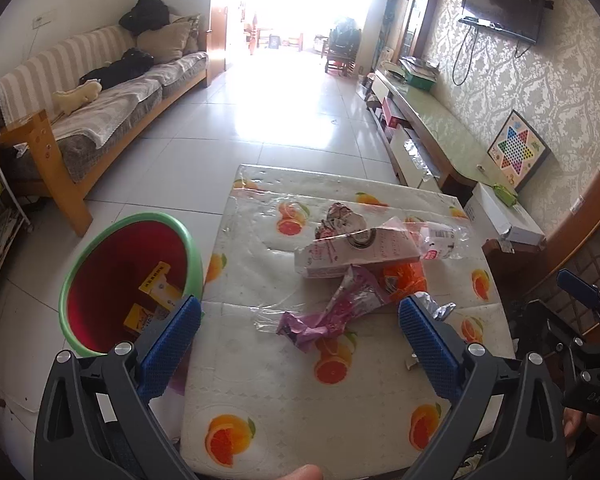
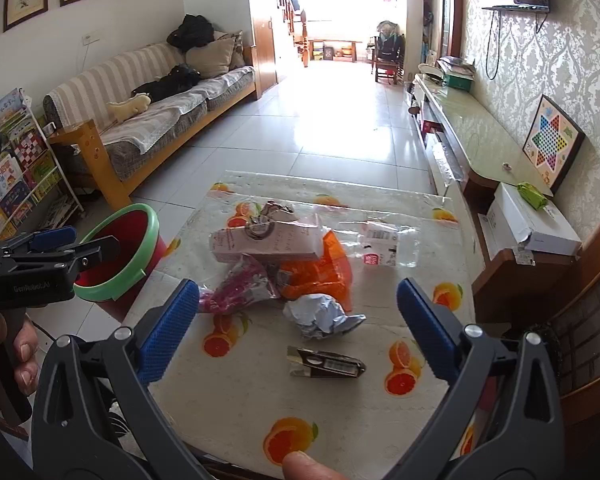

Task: Collect trash
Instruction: 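Move both grippers back over the table, then grasp the pink snack wrapper with the left gripper while the right grasps the silver foil wad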

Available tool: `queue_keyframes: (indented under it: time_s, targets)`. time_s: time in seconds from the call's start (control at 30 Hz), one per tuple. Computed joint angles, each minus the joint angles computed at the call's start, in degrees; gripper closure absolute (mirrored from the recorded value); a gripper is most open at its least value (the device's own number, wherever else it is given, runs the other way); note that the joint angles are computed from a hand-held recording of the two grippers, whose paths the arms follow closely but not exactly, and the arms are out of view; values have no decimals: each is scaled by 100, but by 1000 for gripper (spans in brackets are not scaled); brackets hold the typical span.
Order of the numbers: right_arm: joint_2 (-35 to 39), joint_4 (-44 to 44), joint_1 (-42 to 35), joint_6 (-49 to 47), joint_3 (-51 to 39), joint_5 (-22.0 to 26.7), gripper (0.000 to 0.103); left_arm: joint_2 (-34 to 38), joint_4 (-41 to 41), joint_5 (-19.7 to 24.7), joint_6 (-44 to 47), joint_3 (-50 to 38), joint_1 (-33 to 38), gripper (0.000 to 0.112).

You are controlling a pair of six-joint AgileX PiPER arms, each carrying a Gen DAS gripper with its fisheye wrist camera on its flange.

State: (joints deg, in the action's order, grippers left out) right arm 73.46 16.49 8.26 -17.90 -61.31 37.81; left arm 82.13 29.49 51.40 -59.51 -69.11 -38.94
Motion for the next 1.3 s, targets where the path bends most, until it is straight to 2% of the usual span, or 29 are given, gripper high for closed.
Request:
queue_keyframes:
  time_s: [0.2, 0.37, 0.63, 0.83, 1.1, 1.3]
  targets:
    - [-69, 489, -764, -673, 224, 140, 6, 581, -140, -39, 307, -430, -197, 17]
    - [47, 677, -956, -953, 377, 110, 6, 907, -413, -106, 676, -461, -8, 17]
    - [499, 744, -771, -1016, 480, -88, 6, 1423, -841, -449, 1246, -470, 301, 17]
    - [1182, 649, -584, -863, 227, -206, 6, 2028, -1174, -615, 1704, -747, 519, 17]
    - [2195, 417, -263, -484, -190, -361, 6, 2916, -1425, -641, 2328, -1229, 665, 17]
    - [2672, 308, -164, -333, -391, -431, 6, 3271, -1626, -672, 2647, -1390, 866, 17]
